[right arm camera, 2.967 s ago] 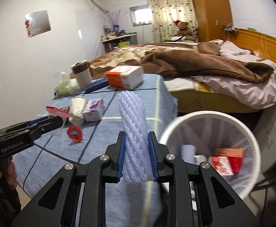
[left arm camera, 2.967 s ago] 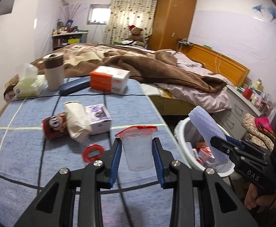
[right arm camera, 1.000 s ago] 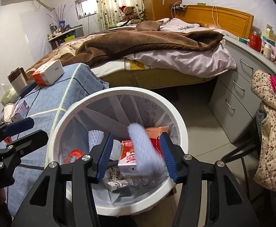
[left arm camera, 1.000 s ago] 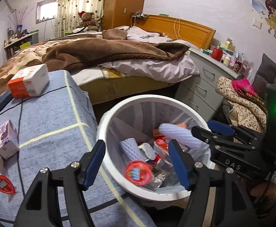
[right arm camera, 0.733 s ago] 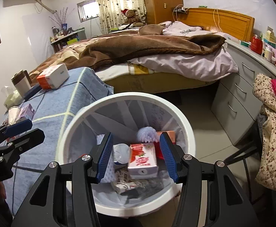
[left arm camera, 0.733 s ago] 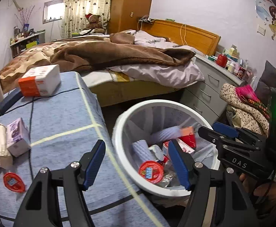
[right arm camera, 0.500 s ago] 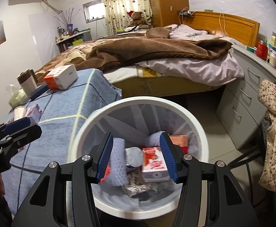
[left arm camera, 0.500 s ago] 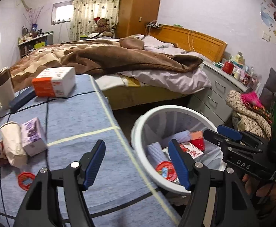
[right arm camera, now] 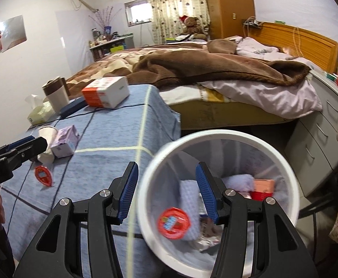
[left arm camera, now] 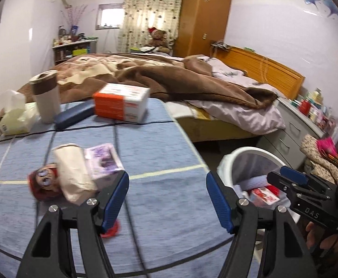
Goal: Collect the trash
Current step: 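Move both open grippers back over the table toward the remaining trash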
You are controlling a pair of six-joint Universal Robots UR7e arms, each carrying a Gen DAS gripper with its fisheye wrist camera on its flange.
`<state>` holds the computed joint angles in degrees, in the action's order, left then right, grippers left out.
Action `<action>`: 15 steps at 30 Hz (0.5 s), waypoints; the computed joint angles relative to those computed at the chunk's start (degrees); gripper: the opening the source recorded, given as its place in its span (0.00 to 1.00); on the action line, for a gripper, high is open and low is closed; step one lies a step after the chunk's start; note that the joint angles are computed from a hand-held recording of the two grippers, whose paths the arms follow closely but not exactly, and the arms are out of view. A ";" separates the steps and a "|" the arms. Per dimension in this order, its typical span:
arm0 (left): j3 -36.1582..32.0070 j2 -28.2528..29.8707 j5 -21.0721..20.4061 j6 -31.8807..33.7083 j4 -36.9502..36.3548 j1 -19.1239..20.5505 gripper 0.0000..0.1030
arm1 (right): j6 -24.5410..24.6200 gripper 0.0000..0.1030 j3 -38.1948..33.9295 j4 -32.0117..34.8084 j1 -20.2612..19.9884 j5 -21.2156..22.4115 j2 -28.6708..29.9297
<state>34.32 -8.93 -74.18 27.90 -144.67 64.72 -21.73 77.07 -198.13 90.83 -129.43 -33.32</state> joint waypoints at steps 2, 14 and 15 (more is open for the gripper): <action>-1.48 0.32 0.47 -0.43 0.35 0.47 0.69 | -0.36 0.53 -1.33 1.01 0.22 0.32 0.80; -7.66 2.07 4.96 2.00 -1.06 2.51 0.71 | -2.60 0.59 -12.44 8.56 1.91 2.22 7.30; -8.25 2.25 5.02 2.13 -0.82 2.65 0.72 | -2.77 0.59 -13.43 9.17 2.03 2.41 7.92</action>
